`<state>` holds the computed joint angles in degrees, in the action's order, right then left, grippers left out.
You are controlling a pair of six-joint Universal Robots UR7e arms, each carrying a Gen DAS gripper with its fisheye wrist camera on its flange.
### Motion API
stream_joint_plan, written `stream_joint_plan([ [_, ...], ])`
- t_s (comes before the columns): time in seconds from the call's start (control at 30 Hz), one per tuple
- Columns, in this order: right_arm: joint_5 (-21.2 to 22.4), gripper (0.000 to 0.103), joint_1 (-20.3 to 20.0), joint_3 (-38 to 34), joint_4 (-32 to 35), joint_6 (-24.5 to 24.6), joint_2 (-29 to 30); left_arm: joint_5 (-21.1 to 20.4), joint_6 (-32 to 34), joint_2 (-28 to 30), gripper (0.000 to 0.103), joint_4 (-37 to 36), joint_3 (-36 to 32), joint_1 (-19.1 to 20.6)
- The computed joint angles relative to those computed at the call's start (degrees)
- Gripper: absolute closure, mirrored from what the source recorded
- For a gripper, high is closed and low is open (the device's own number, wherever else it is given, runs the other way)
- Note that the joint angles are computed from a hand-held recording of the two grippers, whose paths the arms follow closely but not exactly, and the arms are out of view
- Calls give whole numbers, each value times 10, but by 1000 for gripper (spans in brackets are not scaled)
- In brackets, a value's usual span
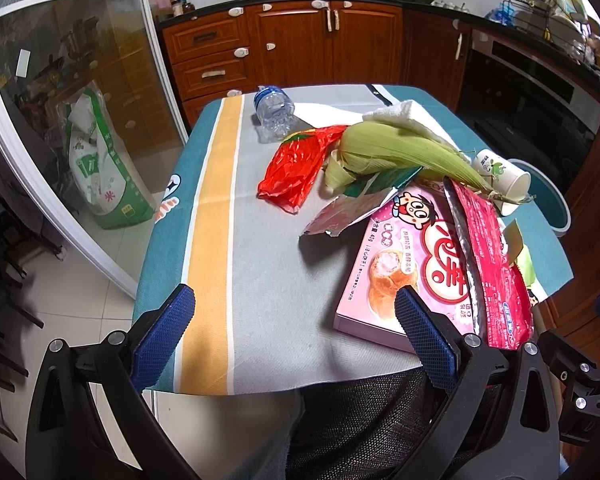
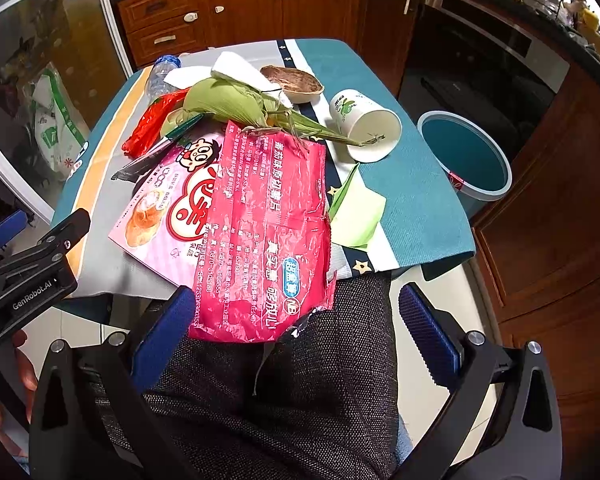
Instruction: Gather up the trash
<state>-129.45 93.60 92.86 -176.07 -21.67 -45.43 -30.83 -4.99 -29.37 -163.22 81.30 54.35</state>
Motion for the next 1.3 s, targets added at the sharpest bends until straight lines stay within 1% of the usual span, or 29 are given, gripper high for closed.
stream_joint_plan([
  [0.27, 1, 5, 1, -2, 9, 1, 1, -2, -1, 0, 3, -7, 9, 2],
  [0.67, 1, 5, 1, -5, 18, 4, 1, -6, -10, 0, 3, 8, 3, 4],
  [0.73, 4, 5, 1, -6, 22, 4, 1, -11, -3, 1, 3, 8, 1, 5],
  [0.77, 6, 5, 1, -9, 27, 2, 1, -15, 3, 1, 3, 12, -4, 7],
  [0.9, 43, 5, -9, -35, 81, 5, 5, -38, 22, 3, 3, 26, -28, 22],
  [1.0, 37, 5, -9, -67, 84, -16, 30, -55, 53, 13, 3, 51, -64, 36],
  [1.03, 33, 5, -9, -83, 95, -22, 41, -63, 65, 17, 3, 55, -74, 39],
  [1.1, 47, 5, -13, -115, 139, -8, 55, -84, 90, 30, 3, 73, -104, 46],
  [1.2, 73, 5, -18, -154, 182, 13, 73, -106, 115, 48, 3, 110, -145, 55],
  [1.23, 76, 5, -18, -165, 189, 14, 79, -113, 122, 56, 4, 125, -161, 58],
  [1.27, 77, 7, -18, -175, 198, 19, 85, -118, 125, 63, 11, 137, -175, 61],
  [1.3, 82, 16, -19, -184, 208, 23, 90, -125, 124, 69, 22, 154, -189, 65],
])
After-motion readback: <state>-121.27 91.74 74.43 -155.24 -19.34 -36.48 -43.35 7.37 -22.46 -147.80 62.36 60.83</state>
